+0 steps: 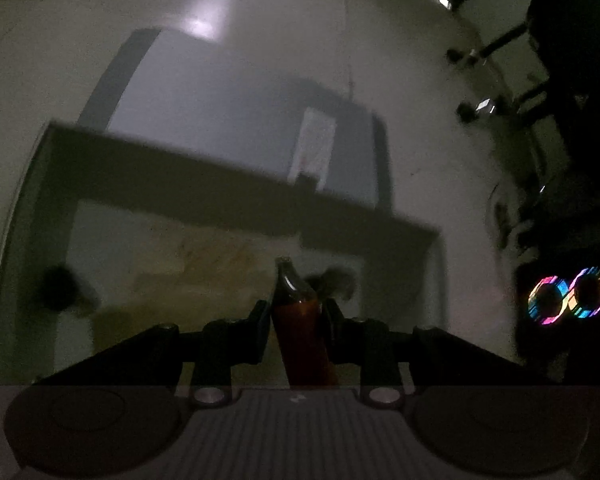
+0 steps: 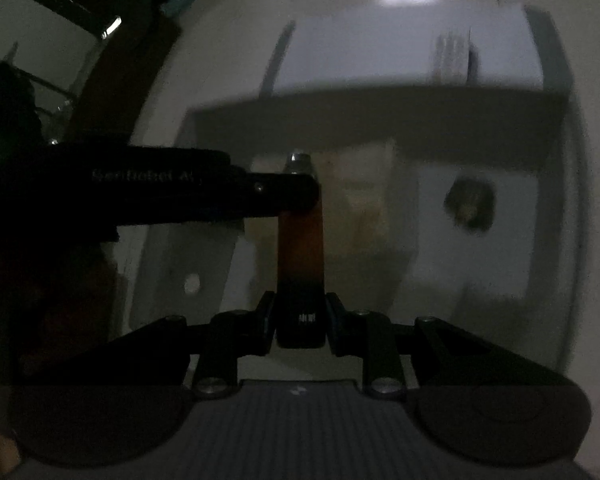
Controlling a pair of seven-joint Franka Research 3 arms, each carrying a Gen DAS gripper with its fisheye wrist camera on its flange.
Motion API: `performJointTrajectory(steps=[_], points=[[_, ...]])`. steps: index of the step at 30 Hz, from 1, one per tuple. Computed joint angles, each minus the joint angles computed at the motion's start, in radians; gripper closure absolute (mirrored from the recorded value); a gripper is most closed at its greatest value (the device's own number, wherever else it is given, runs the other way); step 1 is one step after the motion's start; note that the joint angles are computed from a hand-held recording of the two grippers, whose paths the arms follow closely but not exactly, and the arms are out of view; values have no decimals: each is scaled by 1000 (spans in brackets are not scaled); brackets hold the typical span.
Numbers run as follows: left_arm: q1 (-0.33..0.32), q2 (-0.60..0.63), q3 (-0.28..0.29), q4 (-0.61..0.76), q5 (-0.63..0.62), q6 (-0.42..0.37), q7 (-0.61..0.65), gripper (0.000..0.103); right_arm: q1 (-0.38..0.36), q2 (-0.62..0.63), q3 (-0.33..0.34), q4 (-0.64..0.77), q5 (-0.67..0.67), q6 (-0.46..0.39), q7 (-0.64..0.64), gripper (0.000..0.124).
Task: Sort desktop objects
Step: 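Carry the orange bottle with both grippers into the white box and open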
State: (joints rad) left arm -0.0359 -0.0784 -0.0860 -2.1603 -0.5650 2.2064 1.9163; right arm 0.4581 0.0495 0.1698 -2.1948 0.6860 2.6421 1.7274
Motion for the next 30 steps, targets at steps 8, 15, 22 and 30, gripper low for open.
performJointTrajectory(steps=[8, 15, 22, 30], points=[[12, 31, -6, -33, 137, -15, -22, 79, 4, 101, 17, 51, 44, -66, -35, 96], [8, 57, -26, -46, 256, -11, -72, 79, 4, 189, 15, 118, -41, -107, 9, 96], [4, 55, -32, -53, 298, -10, -108, 79, 15, 241, 15, 160, -125, -139, 46, 95], [-2, 33, -28, -91, 323, 25, -121, 65, 38, 285, -11, 222, -263, -236, 160, 91]])
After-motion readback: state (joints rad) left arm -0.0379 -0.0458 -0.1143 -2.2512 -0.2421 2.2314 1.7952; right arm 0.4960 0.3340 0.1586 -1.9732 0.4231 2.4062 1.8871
